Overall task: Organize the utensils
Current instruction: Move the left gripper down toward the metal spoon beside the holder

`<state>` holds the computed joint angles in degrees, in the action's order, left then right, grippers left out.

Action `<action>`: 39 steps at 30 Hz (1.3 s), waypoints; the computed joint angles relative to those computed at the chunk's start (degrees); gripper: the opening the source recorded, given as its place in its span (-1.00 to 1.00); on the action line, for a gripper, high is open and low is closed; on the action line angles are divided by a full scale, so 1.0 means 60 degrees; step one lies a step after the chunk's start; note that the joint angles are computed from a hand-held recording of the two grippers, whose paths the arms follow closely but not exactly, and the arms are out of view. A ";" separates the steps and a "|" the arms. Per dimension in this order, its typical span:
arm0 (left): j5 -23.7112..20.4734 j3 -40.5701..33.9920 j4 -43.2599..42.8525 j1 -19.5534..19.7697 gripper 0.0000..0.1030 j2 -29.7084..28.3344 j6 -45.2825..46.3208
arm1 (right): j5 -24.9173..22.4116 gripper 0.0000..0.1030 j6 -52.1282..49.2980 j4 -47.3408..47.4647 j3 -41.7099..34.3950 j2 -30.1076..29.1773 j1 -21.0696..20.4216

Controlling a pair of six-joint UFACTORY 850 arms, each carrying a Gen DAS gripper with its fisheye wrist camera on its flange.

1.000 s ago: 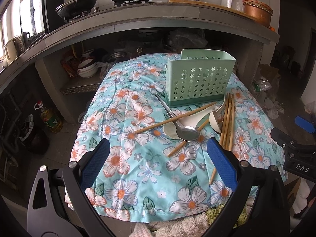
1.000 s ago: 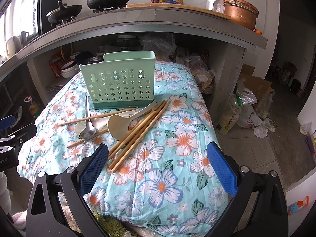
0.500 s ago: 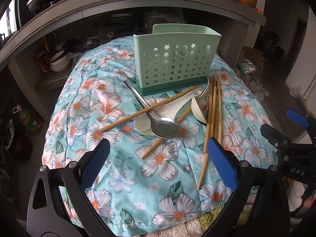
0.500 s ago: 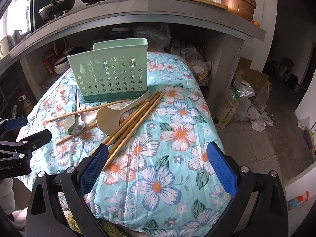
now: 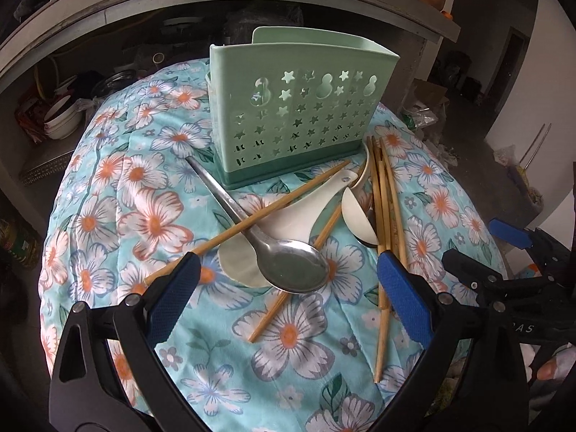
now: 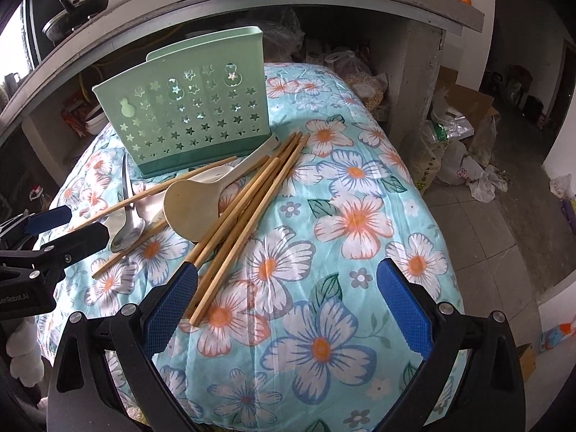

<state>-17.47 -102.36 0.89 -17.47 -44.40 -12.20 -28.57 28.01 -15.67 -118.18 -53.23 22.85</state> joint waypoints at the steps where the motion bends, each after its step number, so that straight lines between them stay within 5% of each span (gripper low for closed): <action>1: 0.0103 0.0056 -0.0203 0.0023 0.84 0.0015 0.0223 | -0.0018 0.88 -0.0185 0.0134 -0.0089 -0.0062 0.0007; 8: 0.0624 0.0626 -0.2103 0.0107 0.75 0.0277 0.2239 | 0.0051 0.88 -0.1409 0.0896 -0.0604 -0.0427 0.0099; 10: 0.0478 0.0682 -0.3462 0.0151 0.43 0.0298 0.3563 | 0.0041 0.88 -0.1756 0.1113 -0.0753 -0.0527 0.0121; 22: -0.0851 0.0863 -0.8799 0.0505 -0.37 0.0218 0.7532 | 0.0194 0.88 -0.3059 0.2459 -0.0787 -0.0650 0.0001; 26: -0.1291 0.0911 -1.0401 0.0599 -0.38 0.0134 0.8518 | 0.0259 0.88 -0.3476 0.2909 -0.0697 -0.0622 -0.0053; 39: -0.2720 0.0810 -1.4047 0.1203 -0.28 -0.0591 0.8001 | 0.0473 0.88 -0.4053 0.3779 -0.0292 -0.0428 -0.0259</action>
